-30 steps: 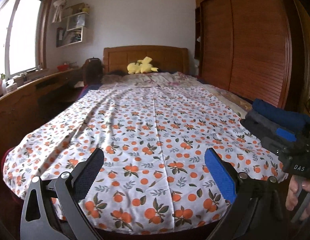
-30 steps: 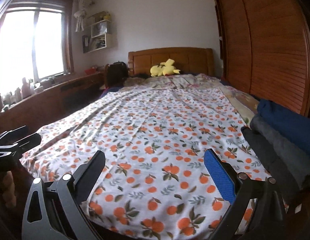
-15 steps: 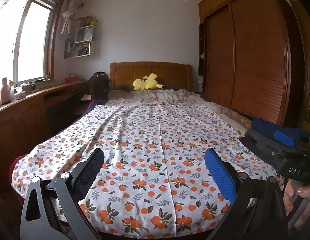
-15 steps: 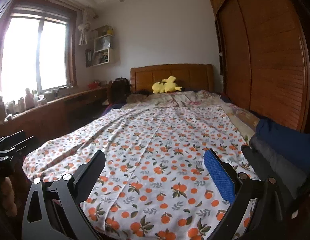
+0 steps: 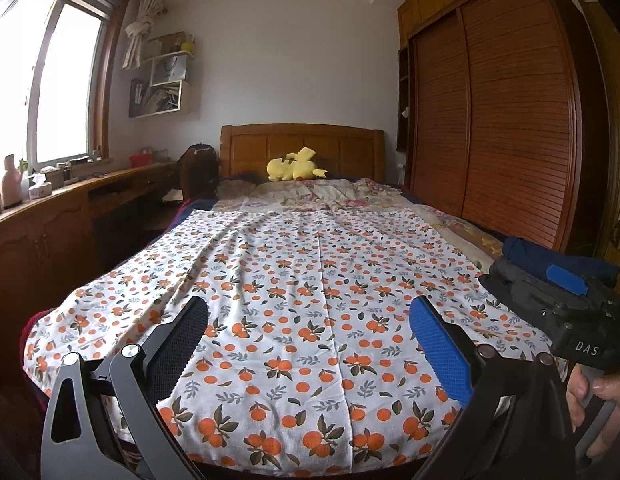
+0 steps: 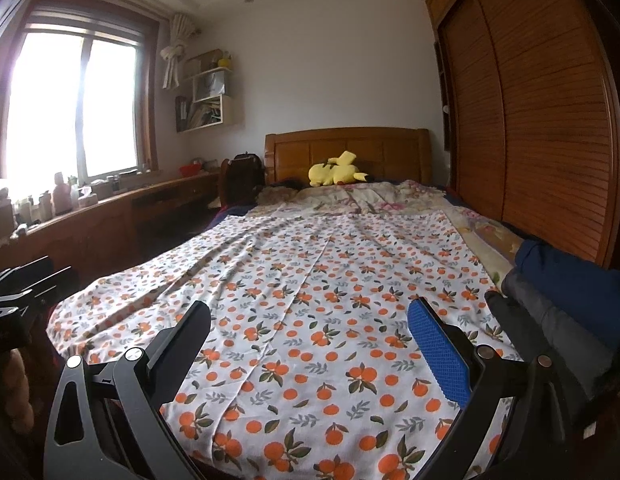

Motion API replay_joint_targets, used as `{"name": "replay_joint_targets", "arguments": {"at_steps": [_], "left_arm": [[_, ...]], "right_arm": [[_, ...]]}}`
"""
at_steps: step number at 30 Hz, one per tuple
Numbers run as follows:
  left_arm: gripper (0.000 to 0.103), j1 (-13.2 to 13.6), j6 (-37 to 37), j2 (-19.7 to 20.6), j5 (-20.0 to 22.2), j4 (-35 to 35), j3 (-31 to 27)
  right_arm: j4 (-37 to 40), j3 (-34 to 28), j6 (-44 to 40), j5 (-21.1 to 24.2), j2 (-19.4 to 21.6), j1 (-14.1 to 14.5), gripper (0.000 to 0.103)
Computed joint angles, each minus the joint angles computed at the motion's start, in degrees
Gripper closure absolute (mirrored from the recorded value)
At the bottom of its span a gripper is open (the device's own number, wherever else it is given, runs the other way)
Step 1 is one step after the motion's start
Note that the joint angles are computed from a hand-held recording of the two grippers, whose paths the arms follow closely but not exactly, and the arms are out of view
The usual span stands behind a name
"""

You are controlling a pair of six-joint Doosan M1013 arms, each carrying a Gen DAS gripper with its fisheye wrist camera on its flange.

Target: Fold large clothes

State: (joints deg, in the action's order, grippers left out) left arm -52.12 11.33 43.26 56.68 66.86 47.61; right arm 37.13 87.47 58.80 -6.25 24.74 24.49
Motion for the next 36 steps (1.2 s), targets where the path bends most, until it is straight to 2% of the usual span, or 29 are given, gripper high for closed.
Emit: {"name": "replay_joint_targets", "arguments": {"at_steps": [36], "left_arm": [[0.002, 0.21, -0.15, 0.16, -0.7, -0.18, 0.85]], "right_arm": [[1.79, 0.05, -1.3, -0.09, 0.41, -0.2, 0.008]]}}
